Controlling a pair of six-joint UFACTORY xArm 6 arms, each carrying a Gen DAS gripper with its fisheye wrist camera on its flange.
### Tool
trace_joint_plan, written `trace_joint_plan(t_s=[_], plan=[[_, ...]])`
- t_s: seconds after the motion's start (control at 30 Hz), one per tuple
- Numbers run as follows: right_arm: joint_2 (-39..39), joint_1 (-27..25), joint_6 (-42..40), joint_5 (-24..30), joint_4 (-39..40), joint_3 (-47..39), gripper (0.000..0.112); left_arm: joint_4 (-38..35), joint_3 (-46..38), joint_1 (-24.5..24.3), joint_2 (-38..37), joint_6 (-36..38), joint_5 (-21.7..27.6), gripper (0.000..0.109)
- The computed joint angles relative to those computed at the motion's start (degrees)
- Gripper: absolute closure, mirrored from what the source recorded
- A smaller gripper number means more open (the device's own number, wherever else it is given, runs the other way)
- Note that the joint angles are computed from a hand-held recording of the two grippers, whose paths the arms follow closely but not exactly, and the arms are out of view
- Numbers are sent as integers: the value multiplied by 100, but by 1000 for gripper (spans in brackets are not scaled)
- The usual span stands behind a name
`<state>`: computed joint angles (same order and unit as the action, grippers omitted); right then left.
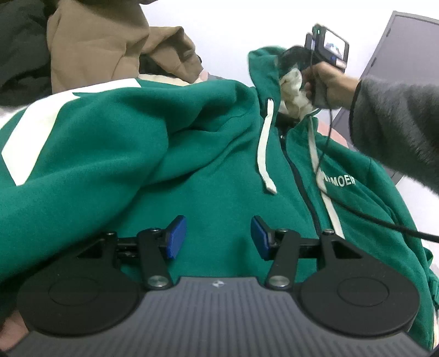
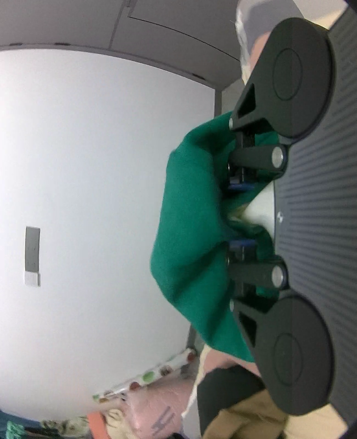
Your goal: Fold large clothes
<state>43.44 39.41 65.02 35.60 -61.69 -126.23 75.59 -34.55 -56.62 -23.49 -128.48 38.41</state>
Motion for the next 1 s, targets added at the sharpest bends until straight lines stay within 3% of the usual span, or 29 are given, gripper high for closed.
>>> trace_joint_plan(t_s=[0.07, 0.1, 0.2, 0.43, 0.57, 0.67, 0.77, 0.93, 1.0], plan=[[-152, -75, 666, -251, -474, 403, 36, 111, 13, -32, 17, -123, 57, 51], [-247, -95, 995, -336, -711, 600, 33, 145, 16, -49, 29, -145, 82, 51], [-769, -197, 1577, -672, -976, 1474, 33, 85, 3, -130, 36, -88, 165, 51], [-2330, -45, 2317, -748, -1363, 3486, 33, 1, 103, -302, -188, -99, 352, 51], [-3604, 230, 2695, -681, -1328, 4978, 33, -411, 195, -553, -550, 486, 756, 51], [-4551, 643, 3091, -425, -914, 5989, 34, -630, 309, -699, -867, 523, 945, 51], [-5657, 1159, 3568, -157, -1075, 7050, 34, -894, 185, -1115, -880, 708, 1602, 51], [-7440, 2327, 4077, 959, -948, 8459, 34, -1419, 15, -1673, -790, 774, 2364, 51], [-8059, 2961, 4047, 1649, -804, 8892, 33, -1597, -103, -1880, -710, 803, 2680, 51]])
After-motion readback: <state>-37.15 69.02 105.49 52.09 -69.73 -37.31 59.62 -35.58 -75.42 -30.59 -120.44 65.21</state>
